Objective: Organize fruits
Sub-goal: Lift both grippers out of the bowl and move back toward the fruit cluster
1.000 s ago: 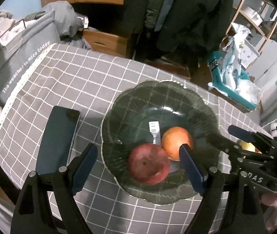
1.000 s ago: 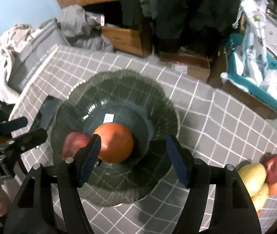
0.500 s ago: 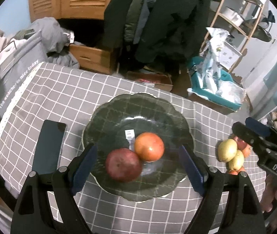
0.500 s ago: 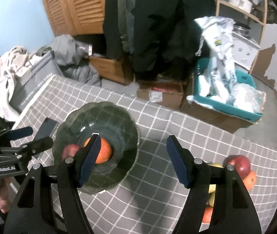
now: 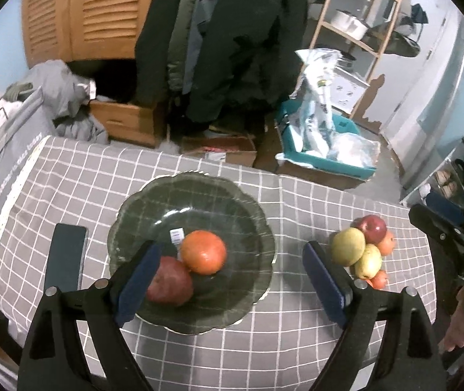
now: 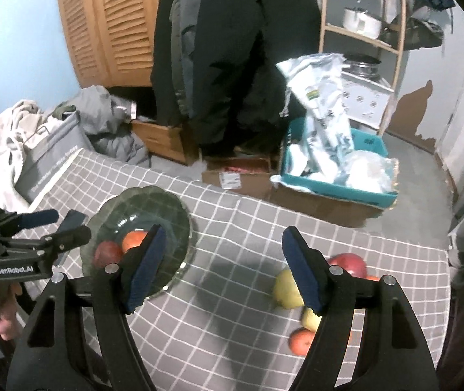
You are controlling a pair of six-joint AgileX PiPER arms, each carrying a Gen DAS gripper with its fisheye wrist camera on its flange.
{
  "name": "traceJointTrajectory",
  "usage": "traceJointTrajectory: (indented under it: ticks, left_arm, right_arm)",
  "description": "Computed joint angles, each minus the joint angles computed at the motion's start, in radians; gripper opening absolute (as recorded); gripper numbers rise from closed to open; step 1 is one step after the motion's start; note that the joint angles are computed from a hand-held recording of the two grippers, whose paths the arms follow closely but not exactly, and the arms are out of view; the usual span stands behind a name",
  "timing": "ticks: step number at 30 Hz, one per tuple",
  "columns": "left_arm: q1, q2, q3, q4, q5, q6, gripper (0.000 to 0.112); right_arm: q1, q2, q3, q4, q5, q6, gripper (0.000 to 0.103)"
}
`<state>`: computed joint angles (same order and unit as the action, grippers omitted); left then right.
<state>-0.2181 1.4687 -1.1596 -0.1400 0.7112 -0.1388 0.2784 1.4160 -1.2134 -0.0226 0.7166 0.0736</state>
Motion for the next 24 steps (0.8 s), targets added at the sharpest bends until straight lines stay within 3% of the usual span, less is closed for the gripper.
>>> traceJointTrajectory:
  ticks: [11, 24]
  left_arm:
    - [-0.137, -0.016, -0.045, 0.098, 0.009, -0.1, 0.098]
    - [-0.306, 0.072, -0.148, 0.195, 0.038, -0.2, 0.099]
  right_arm:
    - [-0.141, -0.163, 0.085, 0.063, -0.001, -0.098, 0.078]
    - [-0.395, -0.262, 0.157, 0.224, 0.024, -0.302, 0.078]
